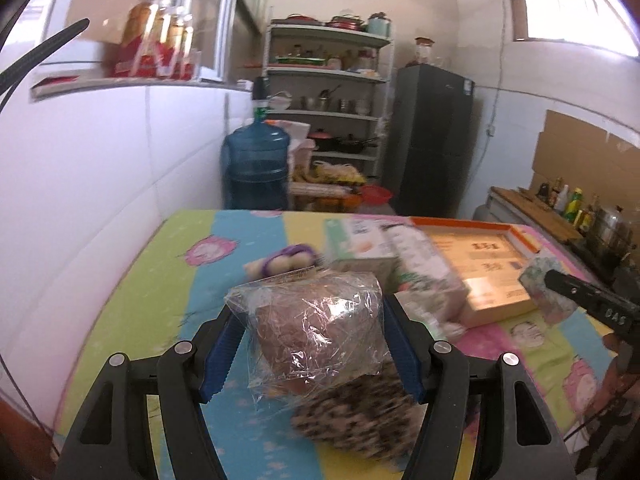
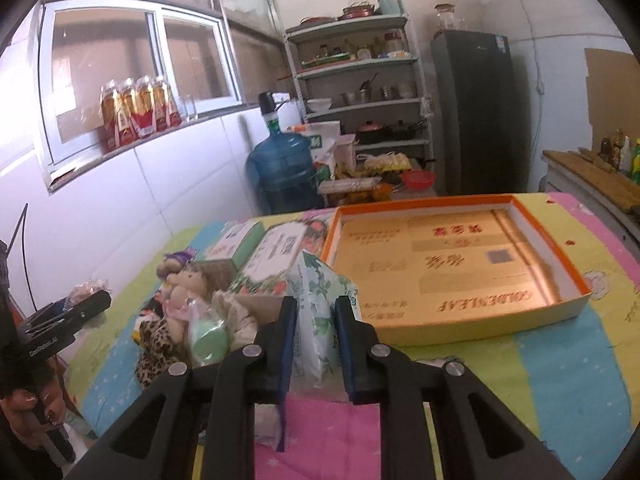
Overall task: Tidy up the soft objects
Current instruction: 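Lift the food bag with the left tool while the right tool grasps the tissue packet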
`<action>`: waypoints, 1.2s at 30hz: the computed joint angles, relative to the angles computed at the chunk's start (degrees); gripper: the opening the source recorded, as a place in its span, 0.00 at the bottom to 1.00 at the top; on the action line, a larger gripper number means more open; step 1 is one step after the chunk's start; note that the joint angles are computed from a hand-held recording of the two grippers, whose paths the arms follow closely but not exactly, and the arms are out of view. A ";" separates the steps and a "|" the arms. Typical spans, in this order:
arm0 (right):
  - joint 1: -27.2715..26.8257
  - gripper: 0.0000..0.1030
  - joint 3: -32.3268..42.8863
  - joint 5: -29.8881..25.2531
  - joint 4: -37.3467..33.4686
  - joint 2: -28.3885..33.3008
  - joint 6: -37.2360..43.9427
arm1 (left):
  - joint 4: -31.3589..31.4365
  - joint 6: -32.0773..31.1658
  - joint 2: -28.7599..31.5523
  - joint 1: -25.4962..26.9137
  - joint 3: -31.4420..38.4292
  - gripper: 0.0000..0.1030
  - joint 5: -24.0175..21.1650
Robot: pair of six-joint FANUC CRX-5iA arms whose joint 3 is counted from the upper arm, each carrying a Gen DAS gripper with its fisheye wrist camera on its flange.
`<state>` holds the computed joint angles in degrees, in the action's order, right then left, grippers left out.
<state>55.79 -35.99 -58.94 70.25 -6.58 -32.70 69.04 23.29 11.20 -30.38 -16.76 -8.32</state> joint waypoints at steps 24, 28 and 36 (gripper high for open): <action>-5.30 0.19 -7.12 -7.04 2.17 -10.18 1.72 | -53.31 52.96 16.82 -7.52 36.52 0.67 -13.29; -9.06 0.19 -8.18 -4.14 2.87 -11.42 3.04 | -60.92 60.58 21.92 -9.47 45.93 0.67 -18.60; -17.89 0.19 -9.39 5.05 2.38 -11.81 6.71 | -66.58 67.77 34.21 -11.79 66.11 0.67 -31.89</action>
